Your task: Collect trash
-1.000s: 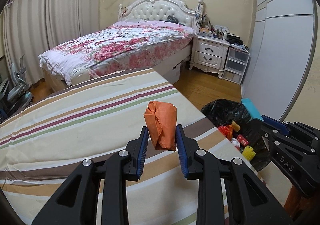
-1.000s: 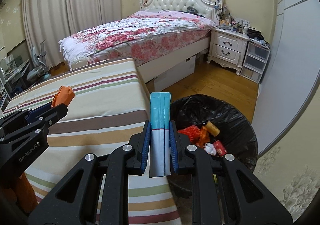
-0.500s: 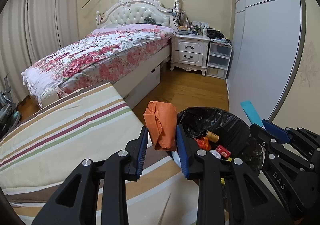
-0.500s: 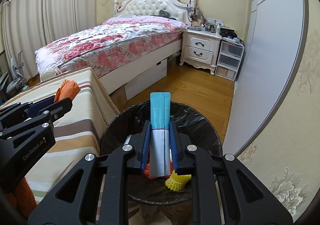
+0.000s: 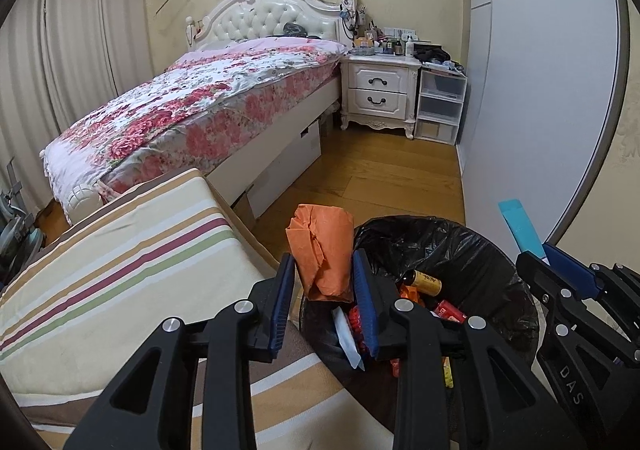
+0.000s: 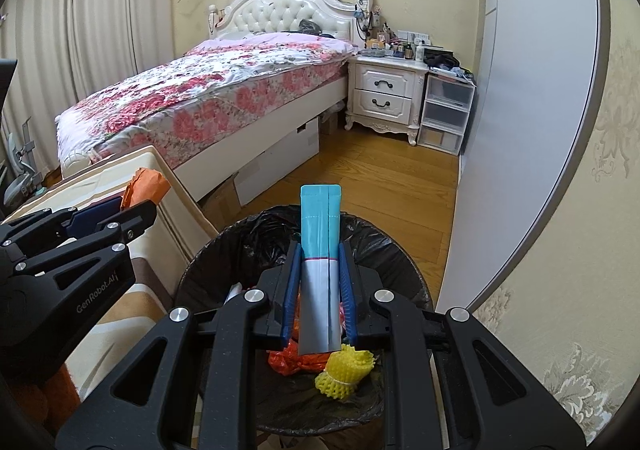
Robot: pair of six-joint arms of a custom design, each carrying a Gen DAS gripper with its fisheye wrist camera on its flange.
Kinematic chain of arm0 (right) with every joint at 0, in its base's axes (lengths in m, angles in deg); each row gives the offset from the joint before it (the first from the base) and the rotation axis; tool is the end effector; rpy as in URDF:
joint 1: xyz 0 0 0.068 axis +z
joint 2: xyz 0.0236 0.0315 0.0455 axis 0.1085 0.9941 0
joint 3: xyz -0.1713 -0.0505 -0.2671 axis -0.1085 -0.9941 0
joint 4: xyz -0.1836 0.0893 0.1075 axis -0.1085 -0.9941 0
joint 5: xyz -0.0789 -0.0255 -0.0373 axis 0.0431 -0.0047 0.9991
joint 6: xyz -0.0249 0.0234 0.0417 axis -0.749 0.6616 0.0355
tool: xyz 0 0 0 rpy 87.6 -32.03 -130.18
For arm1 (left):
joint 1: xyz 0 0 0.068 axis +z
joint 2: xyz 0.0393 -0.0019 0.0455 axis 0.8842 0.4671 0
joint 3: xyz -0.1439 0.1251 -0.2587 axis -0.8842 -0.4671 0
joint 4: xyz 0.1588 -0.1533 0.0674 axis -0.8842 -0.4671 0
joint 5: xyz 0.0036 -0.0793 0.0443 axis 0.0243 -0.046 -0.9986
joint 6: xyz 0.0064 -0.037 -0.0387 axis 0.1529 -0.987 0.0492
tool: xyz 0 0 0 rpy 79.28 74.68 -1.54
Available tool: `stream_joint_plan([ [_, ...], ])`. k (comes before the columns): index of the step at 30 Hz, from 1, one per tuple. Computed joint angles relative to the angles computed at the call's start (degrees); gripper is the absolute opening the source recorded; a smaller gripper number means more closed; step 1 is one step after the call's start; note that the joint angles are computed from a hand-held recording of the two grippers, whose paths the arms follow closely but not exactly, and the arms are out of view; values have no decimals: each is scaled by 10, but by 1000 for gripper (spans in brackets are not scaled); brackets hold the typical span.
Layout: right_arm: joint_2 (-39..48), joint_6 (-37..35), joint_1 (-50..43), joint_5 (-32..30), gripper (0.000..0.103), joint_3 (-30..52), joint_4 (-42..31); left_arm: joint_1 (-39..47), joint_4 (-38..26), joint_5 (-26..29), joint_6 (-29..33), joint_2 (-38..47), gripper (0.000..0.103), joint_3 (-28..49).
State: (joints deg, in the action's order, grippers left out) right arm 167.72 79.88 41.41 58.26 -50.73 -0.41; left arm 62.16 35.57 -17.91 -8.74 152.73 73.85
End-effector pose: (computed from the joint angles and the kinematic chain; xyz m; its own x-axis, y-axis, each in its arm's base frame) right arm 0.2435 0.1547 0.1354 -0.6073 -0.0338 -0.7938 -0.0823 0.9964 0.0205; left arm 0.2497 -0.0007 0.1612 -0.6430 0.0932 -0.7602 0.0749 0.9955 0.0587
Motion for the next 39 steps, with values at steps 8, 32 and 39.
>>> stream_joint_plan([
  [8,19,-1,-18,-7,19,4,9,-21,-3,-13,-4,15,31,12],
  [32,12,14,-7,61,68,5,-4,-6,8,-24,-7,-2,79,3],
  [39,-4,23,15,96,81,4,-20,14,15,-17,-2,-36,82,-21],
])
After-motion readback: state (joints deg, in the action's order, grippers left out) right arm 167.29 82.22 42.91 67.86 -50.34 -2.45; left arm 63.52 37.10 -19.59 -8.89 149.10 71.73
